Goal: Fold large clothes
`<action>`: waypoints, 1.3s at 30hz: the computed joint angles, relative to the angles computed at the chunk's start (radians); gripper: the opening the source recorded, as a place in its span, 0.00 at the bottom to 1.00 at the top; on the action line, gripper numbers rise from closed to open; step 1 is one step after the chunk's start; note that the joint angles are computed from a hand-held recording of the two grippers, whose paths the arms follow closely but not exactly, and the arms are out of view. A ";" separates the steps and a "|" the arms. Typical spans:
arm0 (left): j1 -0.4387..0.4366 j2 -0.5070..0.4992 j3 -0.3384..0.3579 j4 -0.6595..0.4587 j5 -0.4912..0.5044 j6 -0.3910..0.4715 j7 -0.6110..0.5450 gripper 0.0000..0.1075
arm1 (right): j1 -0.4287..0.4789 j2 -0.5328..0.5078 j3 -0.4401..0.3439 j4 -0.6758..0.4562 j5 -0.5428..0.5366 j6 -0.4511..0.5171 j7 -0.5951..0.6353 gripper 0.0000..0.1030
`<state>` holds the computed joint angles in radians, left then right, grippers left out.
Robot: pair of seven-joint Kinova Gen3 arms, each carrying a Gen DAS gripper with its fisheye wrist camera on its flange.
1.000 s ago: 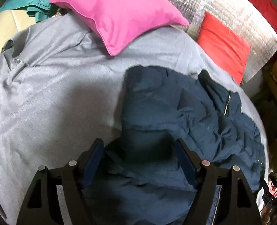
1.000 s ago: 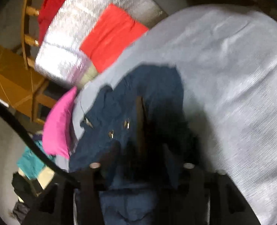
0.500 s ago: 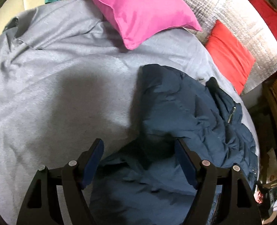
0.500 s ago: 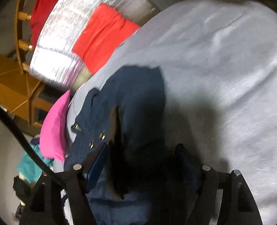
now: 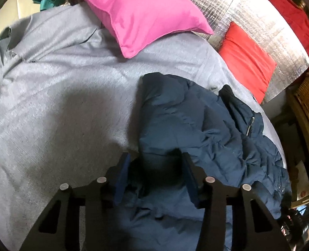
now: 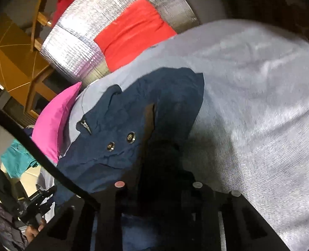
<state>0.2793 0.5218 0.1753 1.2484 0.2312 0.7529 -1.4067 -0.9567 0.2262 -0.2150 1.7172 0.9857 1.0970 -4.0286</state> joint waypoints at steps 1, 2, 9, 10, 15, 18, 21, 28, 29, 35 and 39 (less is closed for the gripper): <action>0.001 -0.005 0.004 0.001 -0.001 -0.004 -0.009 0.46 | -0.013 0.000 -0.001 -0.007 0.014 0.023 -0.011 0.25; -0.004 -0.010 0.013 0.005 0.005 -0.012 -0.028 0.46 | -0.027 -0.006 -0.005 -0.008 0.025 0.047 -0.022 0.24; 0.060 0.044 -0.035 -0.089 -0.073 0.092 0.008 0.42 | -0.022 0.002 0.005 -0.019 -0.059 0.045 0.031 0.24; 0.038 0.049 -0.019 -0.091 -0.055 0.101 0.003 0.42 | 0.025 0.003 -0.021 0.001 -0.079 0.005 0.020 0.24; 0.051 0.037 -0.035 -0.101 -0.081 0.112 0.018 0.42 | 0.033 -0.056 0.002 0.088 -0.071 -0.111 -0.081 0.39; 0.062 0.007 -0.042 -0.082 -0.098 0.100 0.034 0.42 | 0.040 -0.079 -0.037 0.118 -0.028 -0.075 -0.182 0.60; 0.067 -0.028 -0.043 -0.032 -0.109 0.031 0.038 0.49 | 0.014 -0.094 -0.043 0.151 0.047 0.002 -0.303 0.73; 0.099 0.025 -0.065 -0.093 -0.173 0.069 0.089 0.58 | 0.135 -0.117 -0.040 0.262 0.161 -0.206 -0.440 0.73; 0.104 0.046 -0.068 -0.118 -0.182 0.098 0.095 0.58 | 0.139 -0.112 -0.031 0.261 0.166 -0.225 -0.438 0.73; 0.133 0.066 -0.080 -0.131 -0.222 0.096 0.118 0.58 | 0.208 -0.065 -0.044 0.187 0.114 -0.259 -0.227 0.45; 0.156 0.058 -0.087 -0.130 -0.252 0.080 0.127 0.58 | 0.156 -0.058 -0.009 0.145 0.079 -0.206 -0.151 0.30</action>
<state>0.4357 0.5801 0.0881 1.1185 -0.0208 0.8330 -1.2798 -0.8008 0.1686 -0.2235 1.8617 1.0644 0.8913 -4.1794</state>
